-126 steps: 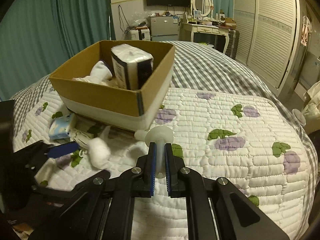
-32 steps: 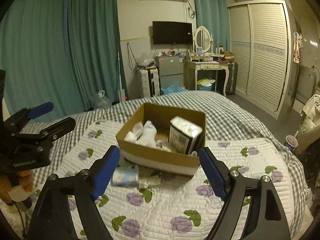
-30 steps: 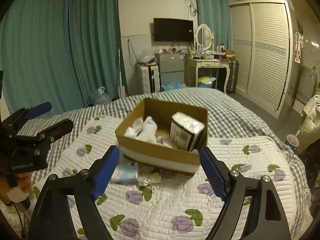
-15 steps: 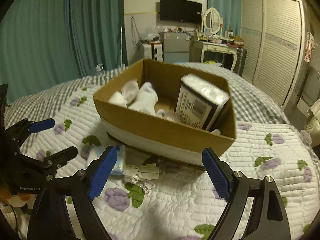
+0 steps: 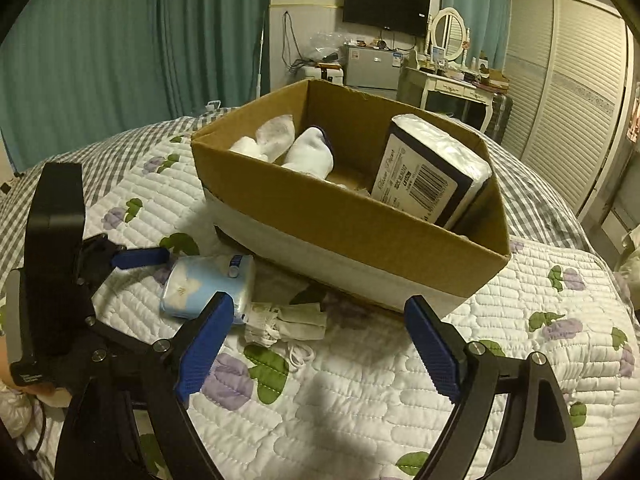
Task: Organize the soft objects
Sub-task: 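Grasp the blue tissue pack with the left gripper while the right gripper grasps the white mesh item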
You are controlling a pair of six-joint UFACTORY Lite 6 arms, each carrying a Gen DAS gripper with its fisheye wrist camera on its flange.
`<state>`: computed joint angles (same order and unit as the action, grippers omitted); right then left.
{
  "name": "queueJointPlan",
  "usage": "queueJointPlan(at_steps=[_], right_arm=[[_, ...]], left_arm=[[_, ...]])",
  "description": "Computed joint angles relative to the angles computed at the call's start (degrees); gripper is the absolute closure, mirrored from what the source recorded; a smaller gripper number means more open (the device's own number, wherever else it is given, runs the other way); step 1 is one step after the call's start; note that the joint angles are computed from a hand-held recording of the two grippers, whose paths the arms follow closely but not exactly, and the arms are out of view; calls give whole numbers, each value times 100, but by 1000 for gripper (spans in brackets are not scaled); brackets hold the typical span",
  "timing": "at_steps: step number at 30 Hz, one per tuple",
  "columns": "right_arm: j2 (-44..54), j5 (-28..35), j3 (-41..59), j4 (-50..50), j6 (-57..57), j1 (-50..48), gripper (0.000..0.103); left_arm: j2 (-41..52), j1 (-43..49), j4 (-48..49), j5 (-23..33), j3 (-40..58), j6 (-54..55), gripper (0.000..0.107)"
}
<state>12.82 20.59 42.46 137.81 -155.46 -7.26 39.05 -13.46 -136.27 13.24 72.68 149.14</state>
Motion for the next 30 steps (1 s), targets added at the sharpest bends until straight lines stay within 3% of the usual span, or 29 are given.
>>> queueJointPlan(at_steps=[2,5,11,22,27,29,30], right_arm=[[79,-19,43,4,35,-3,16],[253,-98,165,125,-37,15,16],[600,-244,330,885,-727,208,16],[1493,-474,1027,1462,-1113,686,16],[1999,-636,1489,1464,-1052,834,16],[2074,-664,1548,1467,-1055,865,21],[2049,-652,1524,1657,-1233,881,37]], left_arm=[[120,57,469,117,132,-439,13],[22,99,592,377,-24,-408,33],[-637,183,-382,567,-808,618,35],[-617,917,1380,262,-397,-1868,35],[-510,1011,1522,276,-300,-2074,35],[-540,956,1439,241,-352,-1995,35],[-535,942,1424,235,-351,-1971,35]])
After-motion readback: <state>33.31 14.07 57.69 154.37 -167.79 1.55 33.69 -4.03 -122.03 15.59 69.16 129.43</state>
